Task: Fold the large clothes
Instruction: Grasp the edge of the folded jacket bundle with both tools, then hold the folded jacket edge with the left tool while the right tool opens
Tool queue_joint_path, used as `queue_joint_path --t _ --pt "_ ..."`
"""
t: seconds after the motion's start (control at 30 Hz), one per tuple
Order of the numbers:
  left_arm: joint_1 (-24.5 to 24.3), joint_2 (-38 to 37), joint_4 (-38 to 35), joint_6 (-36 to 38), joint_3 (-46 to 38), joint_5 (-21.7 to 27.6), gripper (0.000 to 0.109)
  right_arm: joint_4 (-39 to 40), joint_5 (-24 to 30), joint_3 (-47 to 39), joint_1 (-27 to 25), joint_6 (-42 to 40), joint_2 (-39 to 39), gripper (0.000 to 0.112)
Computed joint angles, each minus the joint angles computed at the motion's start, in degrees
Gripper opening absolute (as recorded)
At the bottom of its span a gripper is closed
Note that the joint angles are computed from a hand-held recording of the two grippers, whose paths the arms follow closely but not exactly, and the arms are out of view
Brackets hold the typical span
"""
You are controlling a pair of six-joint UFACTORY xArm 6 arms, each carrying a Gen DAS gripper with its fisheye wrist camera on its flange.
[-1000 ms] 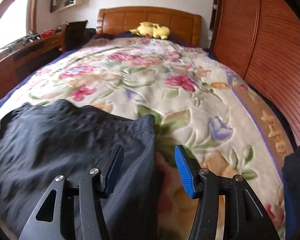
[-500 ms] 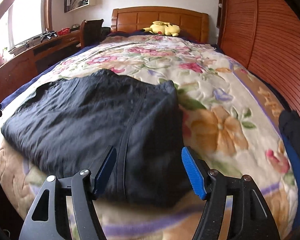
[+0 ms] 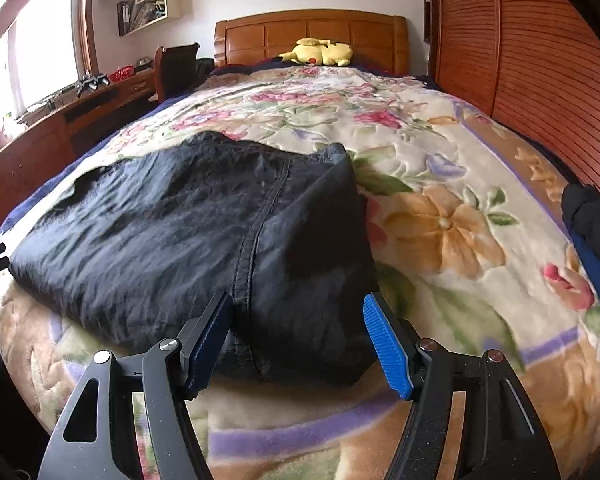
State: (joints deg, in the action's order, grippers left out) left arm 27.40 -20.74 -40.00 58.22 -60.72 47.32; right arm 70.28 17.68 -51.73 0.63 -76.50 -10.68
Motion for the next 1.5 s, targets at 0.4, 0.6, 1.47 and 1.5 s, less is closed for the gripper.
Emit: queue_joint_path --t 0.4,0.6,1.47,1.5 --pt "-1.20 0.49 1.54 -1.28 0.51 -1.29 0.078 -0.66 4.06 -4.30 -0.94 0.74 5.63 0.070" --pt "-1.27 0.87 0.91 -0.78 0.55 -1.45 0.078 0.10 4.45 -4.89 -0.93 -0.50 6.57 0.070" --pt "6.85 -5.01 -10.99 7.60 0.95 10.63 0.016 6.30 9.37 5.34 -3.48 -9.99 -6.30 0.019" --pt "7.67 -5.96 -11.42 8.11 1.34 11.54 0.016 5.86 9.96 6.55 -3.94 -10.03 -7.66 0.019"
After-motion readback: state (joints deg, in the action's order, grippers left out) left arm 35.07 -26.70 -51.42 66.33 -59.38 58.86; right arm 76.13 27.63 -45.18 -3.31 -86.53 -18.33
